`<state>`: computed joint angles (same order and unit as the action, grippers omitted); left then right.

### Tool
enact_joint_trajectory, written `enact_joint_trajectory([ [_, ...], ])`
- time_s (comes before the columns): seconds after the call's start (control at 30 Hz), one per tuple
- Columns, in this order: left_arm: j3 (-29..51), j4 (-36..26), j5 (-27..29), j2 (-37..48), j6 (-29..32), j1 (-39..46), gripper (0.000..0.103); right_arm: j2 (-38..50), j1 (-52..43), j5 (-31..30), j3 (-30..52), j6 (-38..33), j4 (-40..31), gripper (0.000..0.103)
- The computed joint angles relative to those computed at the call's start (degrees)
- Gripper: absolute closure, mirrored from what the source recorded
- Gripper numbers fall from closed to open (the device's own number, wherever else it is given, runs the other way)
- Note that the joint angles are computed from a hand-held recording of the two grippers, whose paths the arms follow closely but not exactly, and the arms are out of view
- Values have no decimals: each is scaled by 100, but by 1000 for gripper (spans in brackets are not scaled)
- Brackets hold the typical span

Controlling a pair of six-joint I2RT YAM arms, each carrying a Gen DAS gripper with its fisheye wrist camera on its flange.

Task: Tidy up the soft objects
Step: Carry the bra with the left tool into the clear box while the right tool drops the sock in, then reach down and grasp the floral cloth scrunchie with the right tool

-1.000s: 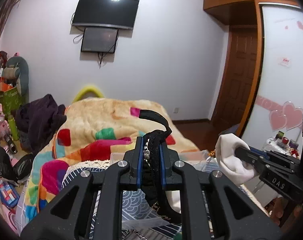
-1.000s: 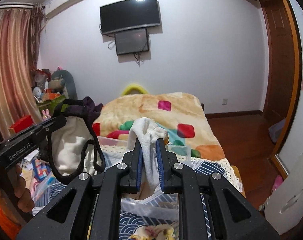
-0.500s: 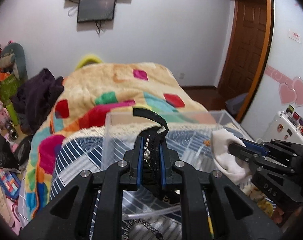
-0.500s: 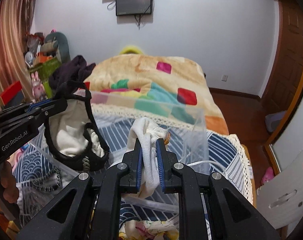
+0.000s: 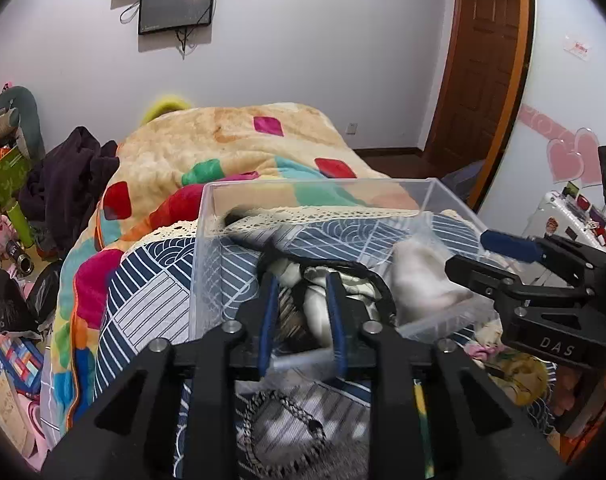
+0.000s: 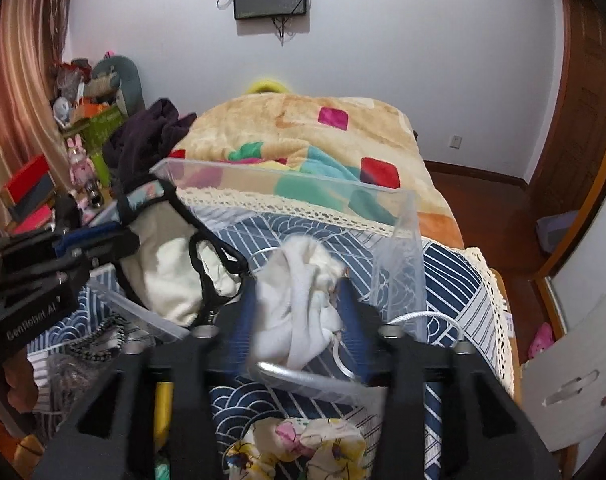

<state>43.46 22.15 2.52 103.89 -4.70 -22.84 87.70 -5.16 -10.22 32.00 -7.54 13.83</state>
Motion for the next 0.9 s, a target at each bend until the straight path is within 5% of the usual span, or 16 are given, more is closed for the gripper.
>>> enact_joint_trajectory([
  [0.03, -111, 61, -21, -106, 4, -20, 69, -89, -19, -6, -91, 28, 100, 42],
  [0.13, -365, 207, -88, -395, 21, -76, 49, -284, 52, 89, -218, 53, 189, 40],
  [0.2, -587, 316, -152, -680, -4, -109, 46, -459, 96, 150, -295, 52, 195, 38],
  [0.43, -1259, 365, 10, -1819, -56, -50, 9, -1404, 92, 170, -804, 93, 344, 19],
  [0.6, -1700, 406, -126, -2168, -73, -78, 3, -1908, -75, -39, -1172, 207, 451, 7],
  [0.9, -2193, 942, -104, -1528, -170, 95, 3, -1774, -14, 44, -1750, 62, 866, 6],
])
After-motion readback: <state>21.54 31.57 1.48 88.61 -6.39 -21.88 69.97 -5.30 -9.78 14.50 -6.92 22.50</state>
